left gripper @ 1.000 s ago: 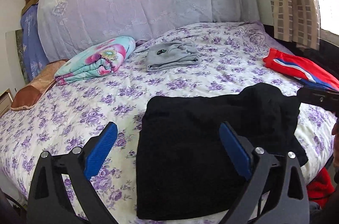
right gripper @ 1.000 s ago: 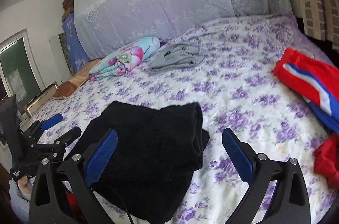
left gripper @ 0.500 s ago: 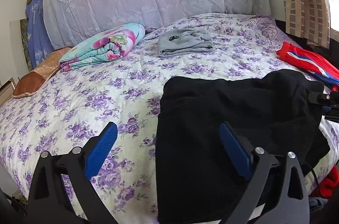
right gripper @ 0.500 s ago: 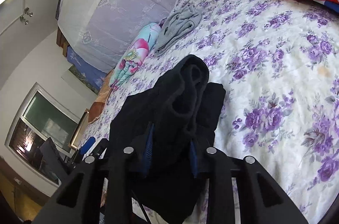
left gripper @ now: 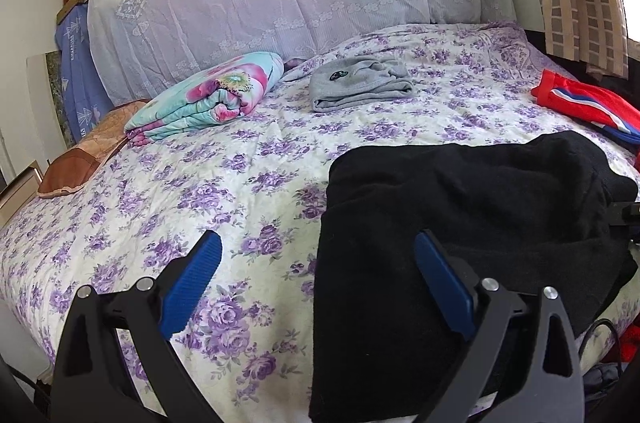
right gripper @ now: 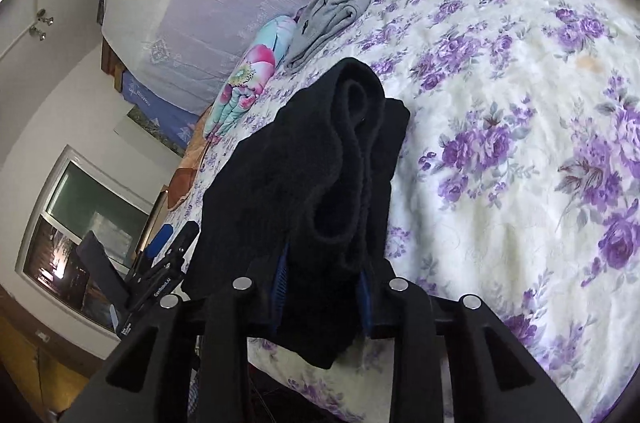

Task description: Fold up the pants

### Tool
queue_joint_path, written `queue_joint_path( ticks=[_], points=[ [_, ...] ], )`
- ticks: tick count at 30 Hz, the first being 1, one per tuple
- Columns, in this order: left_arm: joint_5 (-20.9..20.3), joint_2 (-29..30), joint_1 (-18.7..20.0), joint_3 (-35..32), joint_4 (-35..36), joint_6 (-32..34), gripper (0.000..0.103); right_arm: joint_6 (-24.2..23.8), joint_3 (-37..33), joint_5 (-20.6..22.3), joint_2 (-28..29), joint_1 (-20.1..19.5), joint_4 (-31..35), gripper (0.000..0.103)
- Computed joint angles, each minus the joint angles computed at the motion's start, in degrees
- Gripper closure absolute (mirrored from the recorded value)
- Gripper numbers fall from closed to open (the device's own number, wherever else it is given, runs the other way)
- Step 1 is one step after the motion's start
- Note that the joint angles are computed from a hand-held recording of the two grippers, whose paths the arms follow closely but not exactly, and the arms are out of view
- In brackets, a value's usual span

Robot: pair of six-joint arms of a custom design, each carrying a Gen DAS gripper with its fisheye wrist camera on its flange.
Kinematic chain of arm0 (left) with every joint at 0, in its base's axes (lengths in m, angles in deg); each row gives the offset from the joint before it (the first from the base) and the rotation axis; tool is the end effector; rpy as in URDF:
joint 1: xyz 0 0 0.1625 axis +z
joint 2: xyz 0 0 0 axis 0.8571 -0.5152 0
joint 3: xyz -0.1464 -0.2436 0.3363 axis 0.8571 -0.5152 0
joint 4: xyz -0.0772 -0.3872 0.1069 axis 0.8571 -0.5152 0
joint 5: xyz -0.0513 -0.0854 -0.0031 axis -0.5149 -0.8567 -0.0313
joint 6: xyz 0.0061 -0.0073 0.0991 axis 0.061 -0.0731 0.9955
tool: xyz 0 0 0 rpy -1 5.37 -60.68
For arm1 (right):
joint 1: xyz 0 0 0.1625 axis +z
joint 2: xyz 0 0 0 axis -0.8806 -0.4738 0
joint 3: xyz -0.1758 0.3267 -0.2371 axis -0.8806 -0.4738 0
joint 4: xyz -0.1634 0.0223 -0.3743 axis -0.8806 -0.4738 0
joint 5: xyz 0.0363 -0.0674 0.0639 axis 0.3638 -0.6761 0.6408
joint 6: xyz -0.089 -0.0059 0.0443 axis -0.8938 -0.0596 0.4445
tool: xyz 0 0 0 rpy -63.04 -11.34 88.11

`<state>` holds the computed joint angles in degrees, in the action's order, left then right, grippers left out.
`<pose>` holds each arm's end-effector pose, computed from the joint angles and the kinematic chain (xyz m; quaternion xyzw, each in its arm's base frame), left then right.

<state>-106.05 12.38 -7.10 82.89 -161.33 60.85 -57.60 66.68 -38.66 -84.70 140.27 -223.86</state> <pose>-0.1292 -0.5312 0.1243 0.1498 0.7457 -0.4671 0.4508 0.0370 -0.6266 0.1327 -0.1490 0.9609 -0.2229 0.0685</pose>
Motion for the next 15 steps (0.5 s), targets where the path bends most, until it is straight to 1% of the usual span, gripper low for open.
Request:
queue_joint_path(
  ticks=[1,3,5,8,10,15],
  points=[
    [0.02,-0.12,0.02,0.09,-0.09,-0.09,0.008,0.28,0.55,-0.29,-0.61,0.13,-1.56,0.055],
    [0.06,-0.35,-0.02,0.19,-0.4,-0.06,0.008,0.42,2.18,-1.81,-1.6,0.61,-8.58,0.04],
    [0.06,-0.45,-0.14,0.27,-0.83,0.22,0.008,0.1,3.58,-1.57,-2.52,0.66,-14.69,0.04],
    [0.24,-0.38,-0.36,0.21,-1.32,0.56,0.008,-1.65,5.7,1.72,-3.69,0.56,-20.19,0.04],
    [0.21,-0.45,-0.43,0.32,-0.99,0.25,0.008,-5.11,7.26,1.9,-3.71,1.62,-23.99,0.041],
    [0.01,-0.39,-0.52,0.42,0.66,-1.28,0.008,-16.8,9.27,-2.97,-0.38,6.46,-32.43,0.042]
  ],
)
